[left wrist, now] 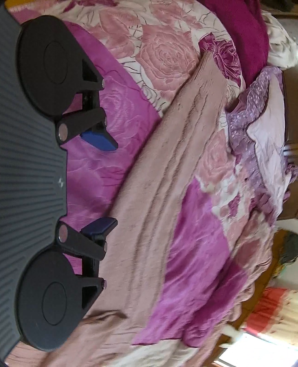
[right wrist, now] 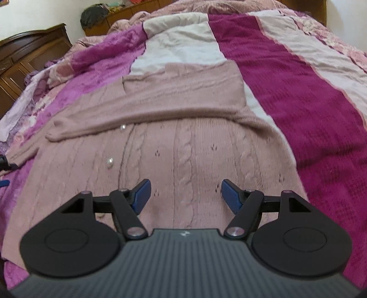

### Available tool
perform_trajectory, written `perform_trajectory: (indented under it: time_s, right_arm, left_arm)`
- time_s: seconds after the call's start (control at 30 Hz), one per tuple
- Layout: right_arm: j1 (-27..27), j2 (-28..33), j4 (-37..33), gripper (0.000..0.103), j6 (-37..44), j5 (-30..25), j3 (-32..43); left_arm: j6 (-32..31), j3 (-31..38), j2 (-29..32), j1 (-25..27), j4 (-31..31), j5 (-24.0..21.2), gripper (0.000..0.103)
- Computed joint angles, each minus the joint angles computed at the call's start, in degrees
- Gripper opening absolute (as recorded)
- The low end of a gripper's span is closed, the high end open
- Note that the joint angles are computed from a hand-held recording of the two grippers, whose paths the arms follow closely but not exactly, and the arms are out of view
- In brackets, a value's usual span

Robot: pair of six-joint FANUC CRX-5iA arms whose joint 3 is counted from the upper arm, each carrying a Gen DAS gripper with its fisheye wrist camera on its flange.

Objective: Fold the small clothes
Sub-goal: 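Reach the left tool to the other sleeve cuff and close on it, then fold the held sleeve across the cardigan body and open the left tool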

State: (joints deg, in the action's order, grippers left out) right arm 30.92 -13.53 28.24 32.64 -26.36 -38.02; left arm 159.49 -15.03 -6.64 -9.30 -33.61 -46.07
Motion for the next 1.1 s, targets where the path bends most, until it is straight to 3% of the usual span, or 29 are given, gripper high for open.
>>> perform_trajectory:
  time_s: [0.2, 0.47, 0.57, 0.63, 0.7, 1.1]
  right_arm:
    - [1.2, 0.7, 3.1, 0.070, -3.0, -1.1, -0.6]
    - [1.6, 1.3, 5.1, 0.070, -5.0, -1.6, -0.8]
    - [1.9, 1.4, 6.0, 0.070, -5.4, -1.9, -0.9]
    - [1.9, 1.5, 6.2, 0.071, -5.6, -1.9, -0.9]
    - [1.8, 1.5, 6.4, 0.070, -5.9, -1.7, -0.9]
    - [0.9, -1.1, 8.6, 0.070, -9.2, 0.2, -2.7]
  left_arm:
    - [6.4, -1.8, 0.5, 4.6, 1.2, 6.8, 0.076]
    - [7.3, 1.0, 4.2, 5.0, -4.6, 9.7, 0.078]
    - [6.0, 1.7, 5.0, 4.7, -6.6, 9.2, 0.052]
    - [4.8, 1.0, 4.5, 5.4, -6.2, 10.2, 0.026]
    - [3.4, -0.8, 2.9, 7.0, -4.2, 12.8, 0.016]
    - [2.1, -0.8, -3.5, 4.0, -6.1, 17.9, 0.010]
